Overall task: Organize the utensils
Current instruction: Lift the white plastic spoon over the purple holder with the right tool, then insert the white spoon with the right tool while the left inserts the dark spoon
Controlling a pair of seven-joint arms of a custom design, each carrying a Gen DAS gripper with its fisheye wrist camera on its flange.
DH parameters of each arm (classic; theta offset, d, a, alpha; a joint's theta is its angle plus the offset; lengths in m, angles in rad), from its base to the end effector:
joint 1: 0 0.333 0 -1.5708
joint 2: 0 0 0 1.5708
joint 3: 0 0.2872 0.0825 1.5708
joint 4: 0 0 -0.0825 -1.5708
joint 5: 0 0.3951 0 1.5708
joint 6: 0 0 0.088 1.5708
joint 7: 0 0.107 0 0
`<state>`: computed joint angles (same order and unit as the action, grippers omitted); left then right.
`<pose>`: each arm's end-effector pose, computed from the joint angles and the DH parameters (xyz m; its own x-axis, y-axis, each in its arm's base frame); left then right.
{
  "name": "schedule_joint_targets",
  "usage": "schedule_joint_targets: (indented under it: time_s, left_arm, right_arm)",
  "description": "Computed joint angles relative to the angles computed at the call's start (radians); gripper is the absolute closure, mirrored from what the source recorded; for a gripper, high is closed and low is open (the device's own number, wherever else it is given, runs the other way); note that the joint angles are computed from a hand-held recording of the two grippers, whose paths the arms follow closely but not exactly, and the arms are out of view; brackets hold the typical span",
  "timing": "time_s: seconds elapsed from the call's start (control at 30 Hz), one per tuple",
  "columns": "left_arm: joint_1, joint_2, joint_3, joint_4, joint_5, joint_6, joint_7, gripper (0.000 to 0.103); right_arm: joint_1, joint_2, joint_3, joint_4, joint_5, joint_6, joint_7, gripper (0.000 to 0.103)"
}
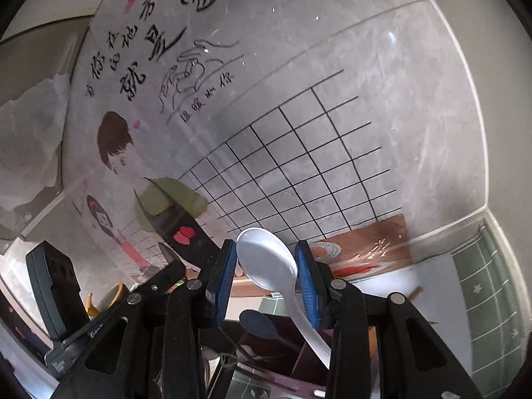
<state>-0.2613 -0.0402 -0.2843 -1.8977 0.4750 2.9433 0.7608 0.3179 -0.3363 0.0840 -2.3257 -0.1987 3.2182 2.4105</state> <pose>0.5021 -0.3432 0.6104 -0.2942 -0.9219 0.2519 -0.5067 -0.0730 -0.8590 0.4579 0.2204 0.5902 0.1399 -0.8267 -0.5450 -0.4808 0.4244 -0.7673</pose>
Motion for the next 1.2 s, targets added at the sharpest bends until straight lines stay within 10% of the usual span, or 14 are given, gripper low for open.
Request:
schedule_joint_targets:
  time_s: [0.2, 0.53, 0.87, 1.2]
  left_arm:
    - [0.006, 0.023, 0.008, 0.002, 0.171, 0.006, -0.118, 0.070]
    - [-0.032, 0.056, 0.033, -0.021, -0.087, -0.001, 0.131, 0.053]
    - [-0.056, -0.149, 0.036, -0.190, -0.489, -0.197, 0.458, 0.045]
    - [-0.044, -0.267, 0.004, -0.350, -0.651, -0.398, 0.477, 0.045]
  right_arm:
    - [-0.177, 0.053, 0.166, 0.040, -0.087, -0.019, 0.082, 0.069]
    - [0.029, 0.048, -0.020, 0.061, -0.002, -0.207, -0.094, 0.064]
    - [-0.068, -0.262, 0.124, -0.102, -0.176, -0.498, -0.036, 0.033]
    - [0.040, -0.532, 0.178, -0.280, -0.192, -0.887, 0.008, 0.011]
